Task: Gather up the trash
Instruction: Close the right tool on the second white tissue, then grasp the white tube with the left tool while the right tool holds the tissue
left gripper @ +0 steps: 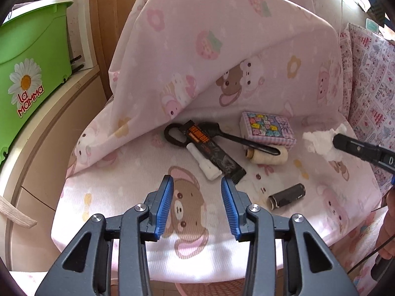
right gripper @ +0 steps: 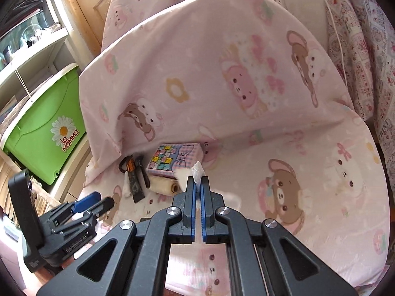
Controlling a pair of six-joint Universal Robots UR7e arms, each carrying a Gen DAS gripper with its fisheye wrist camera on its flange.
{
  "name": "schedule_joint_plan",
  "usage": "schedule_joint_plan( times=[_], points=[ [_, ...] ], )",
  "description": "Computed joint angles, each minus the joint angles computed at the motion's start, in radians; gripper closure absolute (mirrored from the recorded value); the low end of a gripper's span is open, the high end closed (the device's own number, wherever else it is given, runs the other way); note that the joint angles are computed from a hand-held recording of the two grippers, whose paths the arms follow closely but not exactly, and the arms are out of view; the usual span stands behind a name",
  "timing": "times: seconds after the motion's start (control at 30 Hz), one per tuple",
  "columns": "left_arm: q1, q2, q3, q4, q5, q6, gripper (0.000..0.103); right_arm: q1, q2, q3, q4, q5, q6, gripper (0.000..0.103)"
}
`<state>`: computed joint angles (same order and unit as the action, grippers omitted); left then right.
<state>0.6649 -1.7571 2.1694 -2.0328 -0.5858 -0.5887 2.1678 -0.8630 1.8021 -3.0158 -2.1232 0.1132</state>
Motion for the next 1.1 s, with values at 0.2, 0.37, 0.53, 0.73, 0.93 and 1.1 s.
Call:
schedule_joint_plan(
  times=[0.2, 0.37, 0.53, 0.73, 0.93, 1.1],
  points=[
    [0.059, 0.041, -0.026, -0.098, -0.058, 0.009, 0.065, 0.015, 0.014, -0.005, 0.003, -0.044, -0.041, 0.099],
    [0.107, 0.065, -0.039, -0.180, -0.144, 0.047, 0.065, 0.028, 0.024, -0.007, 0.011, -0.065, -0.071, 0.099],
    [0.098, 0.080, -0.044, -0.119, -0.092, 0.037, 0.077, 0.032, 0.024, -0.004, 0.021, -0.068, -0.072, 0.099],
    [0.077, 0.044, -0.031, -0.088, -0.065, 0.018, 0.091, 0.037, 0.020, 0.004, 0.015, -0.086, -0.068, 0.099],
    [0.056, 0.014, -0.064, 0.096, -0.061, -0.054, 0.091, 0.043, 0.017, 0.011, 0.008, -0.108, -0.074, 0.099],
    [0.046, -0.030, -0.084, 0.198, -0.098, -0.096, 0.090, 0.046, 0.017, 0.015, 0.017, -0.121, -0.078, 0.099]
  ],
)
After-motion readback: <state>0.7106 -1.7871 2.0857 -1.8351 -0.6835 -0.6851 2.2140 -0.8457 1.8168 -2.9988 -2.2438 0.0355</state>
